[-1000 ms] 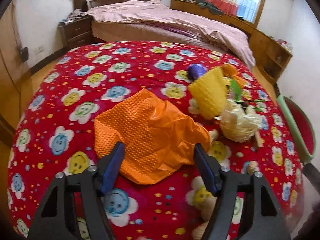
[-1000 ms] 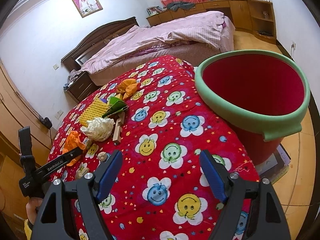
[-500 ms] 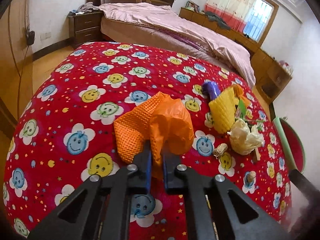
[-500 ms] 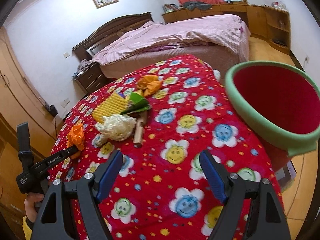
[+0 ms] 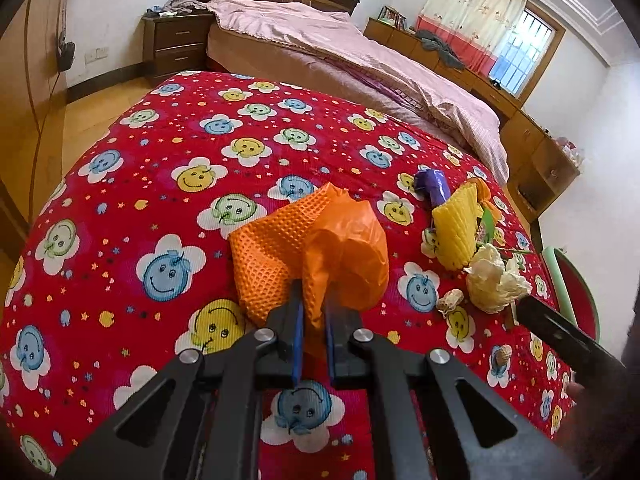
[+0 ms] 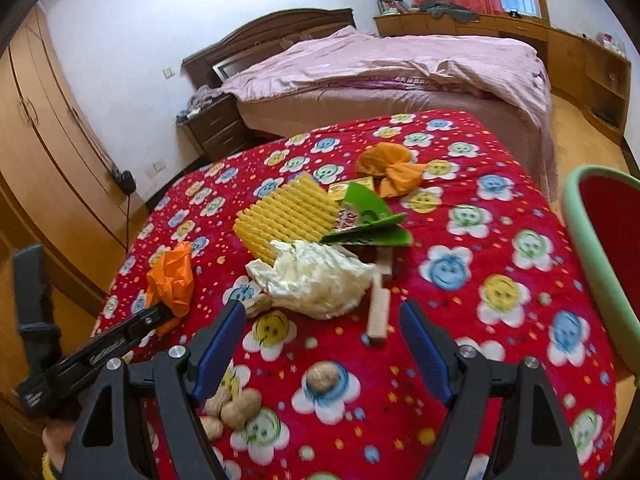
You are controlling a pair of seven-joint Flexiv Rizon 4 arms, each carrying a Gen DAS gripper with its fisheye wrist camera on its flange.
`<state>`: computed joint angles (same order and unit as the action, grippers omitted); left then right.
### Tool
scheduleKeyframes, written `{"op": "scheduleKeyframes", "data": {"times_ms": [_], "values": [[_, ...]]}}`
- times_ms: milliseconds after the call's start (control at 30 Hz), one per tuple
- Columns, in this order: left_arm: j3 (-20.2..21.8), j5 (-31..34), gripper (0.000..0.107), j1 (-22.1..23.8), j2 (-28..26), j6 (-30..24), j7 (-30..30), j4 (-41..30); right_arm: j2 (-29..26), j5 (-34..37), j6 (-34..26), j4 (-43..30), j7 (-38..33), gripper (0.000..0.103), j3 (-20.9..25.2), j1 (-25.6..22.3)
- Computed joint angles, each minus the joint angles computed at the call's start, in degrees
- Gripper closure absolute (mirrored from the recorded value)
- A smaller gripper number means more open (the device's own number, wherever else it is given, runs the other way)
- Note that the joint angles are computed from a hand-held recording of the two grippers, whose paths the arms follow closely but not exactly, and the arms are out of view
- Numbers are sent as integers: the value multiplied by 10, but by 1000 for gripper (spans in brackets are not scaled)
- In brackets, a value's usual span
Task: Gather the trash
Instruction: 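Grasp the crumpled white plastic bag with the right gripper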
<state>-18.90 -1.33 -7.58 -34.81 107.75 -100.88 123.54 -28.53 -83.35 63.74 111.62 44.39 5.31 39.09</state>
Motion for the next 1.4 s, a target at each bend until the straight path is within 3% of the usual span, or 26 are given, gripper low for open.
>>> {"op": "scheduleKeyframes", "data": {"times_ms": [100, 267, 433, 600, 1000, 1067, 1133, 1400], "values": [[-9, 5, 99, 10, -4, 3, -2, 1, -19, 24, 2, -15, -24, 22, -2, -1], [-23, 13, 99, 24, -7, 6, -6, 2, -32, 31, 24, -18, -8, 34, -19, 2], [-25, 17, 99, 27, -7, 9, -9, 3, -34, 49, 6, -20, -34, 74, -18, 10], [-36, 26, 99, 38, 0, 17, -18, 12, -24, 12, 25, -5, 13, 90, -26, 5], [-46, 45, 99, 49, 16, 24, -40, 24, 3, -78, 20, 13, 93, 89, 2, -23], [-47, 46, 99, 50, 15, 23, -41, 23, 3, -84, 22, 12, 92, 78, 7, -29], [-46, 46, 99, 50, 15, 24, -43, 23, 2, -80, 16, 7, 82, 49, 11, -29], [-50, 50, 99, 57, 10, 21, -46, 22, -17, -40, 8, -25, 5, 44, 6, -21]]}}
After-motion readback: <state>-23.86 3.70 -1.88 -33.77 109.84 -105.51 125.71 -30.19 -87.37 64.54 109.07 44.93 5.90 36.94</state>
